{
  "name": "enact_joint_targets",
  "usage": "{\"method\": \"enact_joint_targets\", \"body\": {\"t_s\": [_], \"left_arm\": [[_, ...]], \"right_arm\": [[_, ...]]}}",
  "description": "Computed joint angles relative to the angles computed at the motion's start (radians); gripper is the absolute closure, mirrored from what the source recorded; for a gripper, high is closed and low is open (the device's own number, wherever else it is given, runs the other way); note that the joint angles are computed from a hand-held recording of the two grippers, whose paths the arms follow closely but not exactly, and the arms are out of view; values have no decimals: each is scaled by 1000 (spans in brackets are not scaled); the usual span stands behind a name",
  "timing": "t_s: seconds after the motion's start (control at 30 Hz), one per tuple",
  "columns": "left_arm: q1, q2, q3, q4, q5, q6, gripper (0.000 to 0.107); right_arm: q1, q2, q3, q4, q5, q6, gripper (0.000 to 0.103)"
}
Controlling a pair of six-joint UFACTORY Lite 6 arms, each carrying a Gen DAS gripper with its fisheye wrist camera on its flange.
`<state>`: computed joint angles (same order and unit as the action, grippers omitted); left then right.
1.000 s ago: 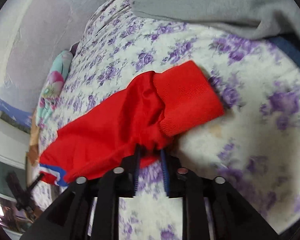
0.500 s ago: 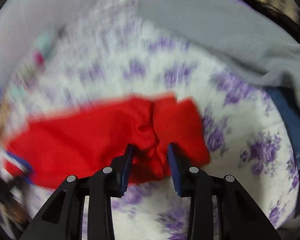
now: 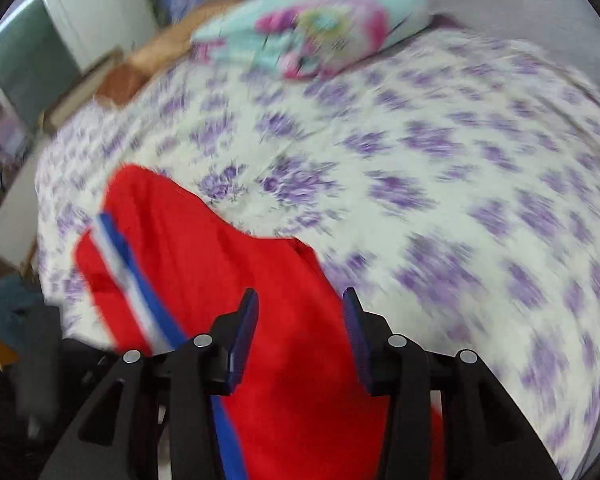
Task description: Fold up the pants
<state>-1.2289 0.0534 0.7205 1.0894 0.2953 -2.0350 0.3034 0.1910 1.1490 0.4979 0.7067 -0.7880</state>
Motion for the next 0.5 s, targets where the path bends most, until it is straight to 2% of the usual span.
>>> {"method": "enact_joint_targets", "body": {"t_s": [0.1, 0.17, 0.2, 0.23, 0.27, 0.33, 0.4, 0.43, 0.5], "left_arm": [[5, -13, -18, 34, -15, -28, 106], [10, -20, -31, 75, -29, -61, 106], [19, -22, -36, 98, -45, -80, 106], [28, -27, -42, 108, -59, -88, 106], [41, -34, -49, 108, -73, -90, 105], [53, -44, -48, 40, -46, -47, 106], [65, -36, -12, -106, 46, 82, 106], [76, -32, -4, -138, 56, 116, 106], [133, -22, -14, -192, -16, 184, 106]], "right_arm": [[29, 126, 83, -10, -4, -10, 61], [13, 186, 118, 42, 45, -77, 61], [14, 184, 98, 62, 52, -99, 68], [20, 177, 76, 66, 33, -105, 81], [37, 143, 28, 45, -13, -87, 99], [104, 67, -36, -37, -143, 16, 100], [146, 54, -17, -119, -190, 117, 100], [156, 94, 44, -162, -166, 162, 100], [155, 227, 179, -200, -96, 228, 100]]}}
